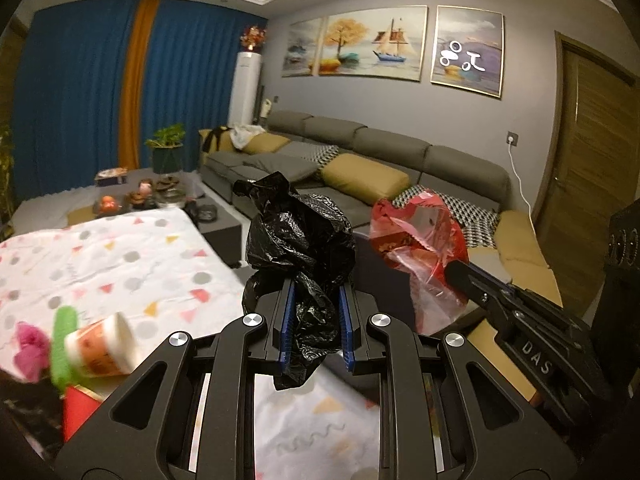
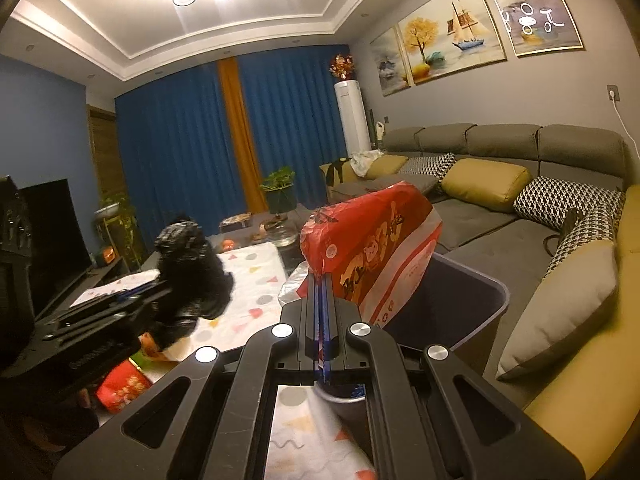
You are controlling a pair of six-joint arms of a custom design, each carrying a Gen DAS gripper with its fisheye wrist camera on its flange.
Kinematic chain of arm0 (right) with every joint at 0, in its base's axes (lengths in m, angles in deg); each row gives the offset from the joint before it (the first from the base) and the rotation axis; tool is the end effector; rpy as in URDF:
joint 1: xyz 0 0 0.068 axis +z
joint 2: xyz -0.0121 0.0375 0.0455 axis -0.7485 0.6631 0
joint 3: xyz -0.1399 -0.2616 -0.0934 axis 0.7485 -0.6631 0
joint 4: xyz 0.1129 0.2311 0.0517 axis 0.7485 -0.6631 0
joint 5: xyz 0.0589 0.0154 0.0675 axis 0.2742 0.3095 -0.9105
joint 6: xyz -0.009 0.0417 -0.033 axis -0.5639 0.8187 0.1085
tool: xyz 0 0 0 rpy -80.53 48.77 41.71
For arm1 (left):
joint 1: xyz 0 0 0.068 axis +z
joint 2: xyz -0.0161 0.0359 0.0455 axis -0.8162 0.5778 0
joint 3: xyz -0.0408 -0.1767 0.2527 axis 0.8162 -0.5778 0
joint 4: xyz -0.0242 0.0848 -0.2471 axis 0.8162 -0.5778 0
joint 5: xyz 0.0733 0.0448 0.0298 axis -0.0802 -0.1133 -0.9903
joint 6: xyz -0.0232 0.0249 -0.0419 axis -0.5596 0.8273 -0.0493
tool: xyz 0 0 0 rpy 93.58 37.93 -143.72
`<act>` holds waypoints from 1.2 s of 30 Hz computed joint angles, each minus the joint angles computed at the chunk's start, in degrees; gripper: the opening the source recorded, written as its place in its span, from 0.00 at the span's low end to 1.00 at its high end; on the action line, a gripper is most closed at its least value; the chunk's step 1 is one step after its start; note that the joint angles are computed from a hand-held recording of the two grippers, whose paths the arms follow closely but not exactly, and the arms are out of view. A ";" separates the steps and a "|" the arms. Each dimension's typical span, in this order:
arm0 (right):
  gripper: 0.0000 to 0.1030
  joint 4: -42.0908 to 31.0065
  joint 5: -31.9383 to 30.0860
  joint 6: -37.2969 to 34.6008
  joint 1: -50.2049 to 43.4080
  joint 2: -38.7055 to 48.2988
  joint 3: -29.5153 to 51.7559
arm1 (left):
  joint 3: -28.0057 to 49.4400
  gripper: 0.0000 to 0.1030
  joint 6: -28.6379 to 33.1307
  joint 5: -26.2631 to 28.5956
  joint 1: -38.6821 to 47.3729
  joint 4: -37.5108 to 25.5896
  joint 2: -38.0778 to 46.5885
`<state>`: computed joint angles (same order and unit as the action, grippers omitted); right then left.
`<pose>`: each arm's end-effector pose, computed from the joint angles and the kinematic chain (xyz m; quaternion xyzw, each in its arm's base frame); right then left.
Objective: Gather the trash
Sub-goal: 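Carry both bags over the grey bin and open both tools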
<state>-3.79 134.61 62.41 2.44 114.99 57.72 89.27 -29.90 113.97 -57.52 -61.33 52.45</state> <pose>0.2185 0.2201 0.1792 0.1853 0.7846 -0.0081 0.5916 0.3924 -0.0445 0.1824 0.3042 0.7734 -0.2863 0.4769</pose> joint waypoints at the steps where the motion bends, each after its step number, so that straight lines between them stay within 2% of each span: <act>1: 0.02 0.70 -0.51 -0.05 -0.58 0.05 -0.56 | 0.89 0.18 -0.13 -0.32 -0.70 -0.20 0.76; 8: 0.02 4.35 -3.03 -0.32 -3.28 -0.91 -3.88 | 6.42 0.18 -2.42 -3.26 -5.84 -0.76 6.47; 11: 0.02 4.80 -3.89 0.16 -3.93 -0.40 -4.10 | 6.56 0.18 -2.56 -4.11 -7.34 -0.46 7.18; 24: 0.02 7.08 -8.49 1.42 -7.59 1.59 -5.45 | 14.81 0.18 -1.76 -5.01 -10.21 -7.33 14.17; 31: 0.02 7.91 -9.32 1.40 -8.71 1.46 -6.15 | 16.58 0.18 -1.13 -4.82 -10.49 -9.87 15.81; 33: 0.02 8.26 -9.83 1.18 -9.13 1.47 -6.26 | 16.81 0.20 -0.70 -4.98 -10.58 -10.56 15.72; 36: 0.02 8.25 -10.58 1.07 -9.85 1.54 -6.13 | 17.36 0.32 -0.54 -4.60 -10.42 -11.42 16.03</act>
